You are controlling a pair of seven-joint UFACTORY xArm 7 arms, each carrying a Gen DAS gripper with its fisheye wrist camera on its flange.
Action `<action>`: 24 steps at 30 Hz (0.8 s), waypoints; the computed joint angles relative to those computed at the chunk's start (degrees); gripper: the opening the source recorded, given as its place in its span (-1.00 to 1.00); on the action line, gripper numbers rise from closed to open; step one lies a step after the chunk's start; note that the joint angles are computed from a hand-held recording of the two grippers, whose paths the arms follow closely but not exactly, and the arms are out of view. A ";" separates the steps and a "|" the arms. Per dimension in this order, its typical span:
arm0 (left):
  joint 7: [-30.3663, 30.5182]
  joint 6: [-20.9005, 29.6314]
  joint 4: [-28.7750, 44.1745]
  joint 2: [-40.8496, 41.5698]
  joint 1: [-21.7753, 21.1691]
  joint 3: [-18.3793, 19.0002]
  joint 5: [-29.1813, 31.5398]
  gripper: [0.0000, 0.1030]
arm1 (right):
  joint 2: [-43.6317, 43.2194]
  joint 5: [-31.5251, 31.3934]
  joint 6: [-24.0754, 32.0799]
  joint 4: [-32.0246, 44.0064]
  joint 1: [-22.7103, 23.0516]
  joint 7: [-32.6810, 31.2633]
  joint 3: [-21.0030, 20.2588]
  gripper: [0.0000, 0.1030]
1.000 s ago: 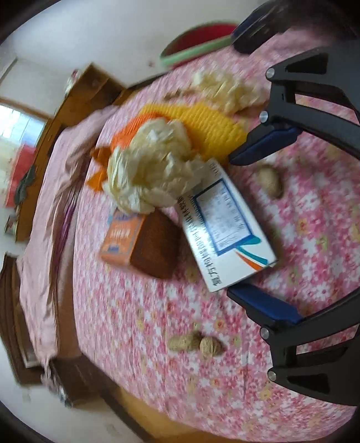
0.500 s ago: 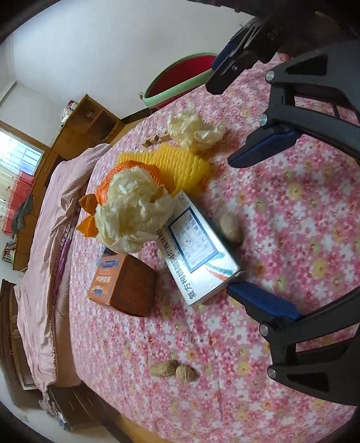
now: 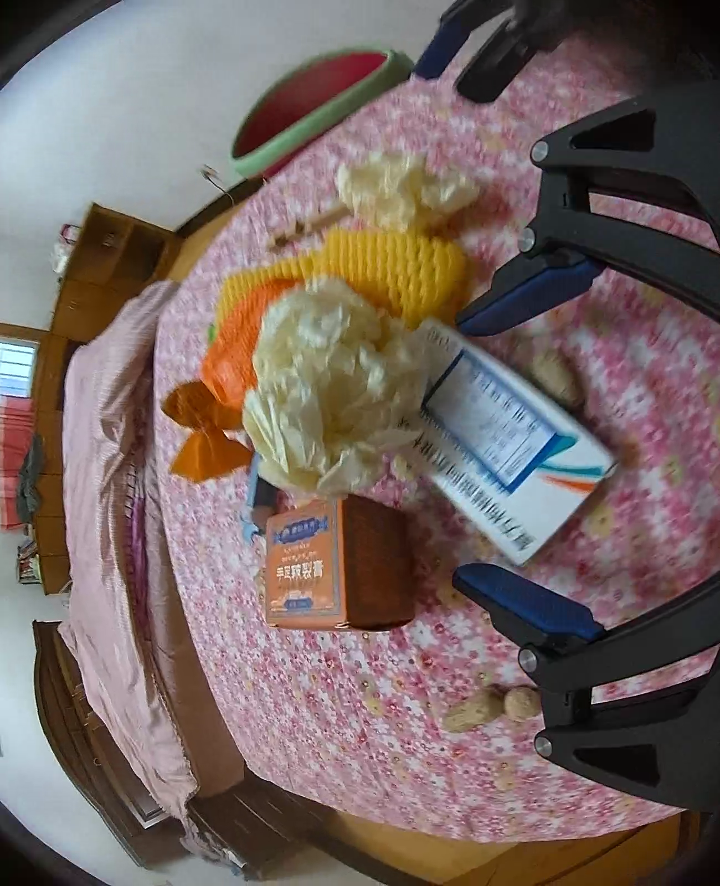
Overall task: Collect trash
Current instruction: 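Close the left tool on the white medicine box while the right tool approaches the crumpled tissue, then lift the medicine box with the left tool while the right tool grasps the crumpled tissue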
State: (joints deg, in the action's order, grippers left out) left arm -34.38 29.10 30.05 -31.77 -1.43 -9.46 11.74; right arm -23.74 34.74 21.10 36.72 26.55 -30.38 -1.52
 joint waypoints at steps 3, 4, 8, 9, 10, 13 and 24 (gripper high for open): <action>-0.41 -0.12 0.36 1.79 0.16 0.80 -0.91 0.63 | 0.22 -0.10 0.18 0.14 0.06 -0.21 -0.09 1.00; -0.53 -0.33 0.75 2.63 0.28 1.02 -1.10 0.63 | 0.33 -0.03 0.30 0.24 0.08 -0.27 -0.14 1.00; -2.58 -2.78 -0.94 1.79 0.65 1.11 -1.51 0.52 | 1.45 -0.20 1.31 1.12 -0.06 -0.30 0.23 1.00; -2.52 -3.40 -2.33 0.04 0.05 1.77 -2.46 0.45 | 1.76 -0.23 1.55 1.37 -0.12 -0.44 0.36 1.00; -2.46 -4.62 -3.73 -1.53 -0.58 2.44 -3.60 0.38 | 2.32 -0.20 1.80 1.85 -0.05 -0.66 0.54 1.00; -3.50 -6.03 -7.15 -6.57 -0.73 2.41 -5.77 0.29 | 3.29 0.53 2.64 2.81 0.26 -1.77 1.00 1.00; -12.04 -3.73 -13.62 -19.95 -0.82 -0.89 -9.63 0.27 | 9.32 4.26 7.33 8.32 -0.79 -3.32 4.16 0.87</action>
State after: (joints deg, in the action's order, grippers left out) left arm -46.42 25.38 16.42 -51.72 -2.25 -10.35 2.12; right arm -14.42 39.00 28.43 45.04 25.76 -33.70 2.64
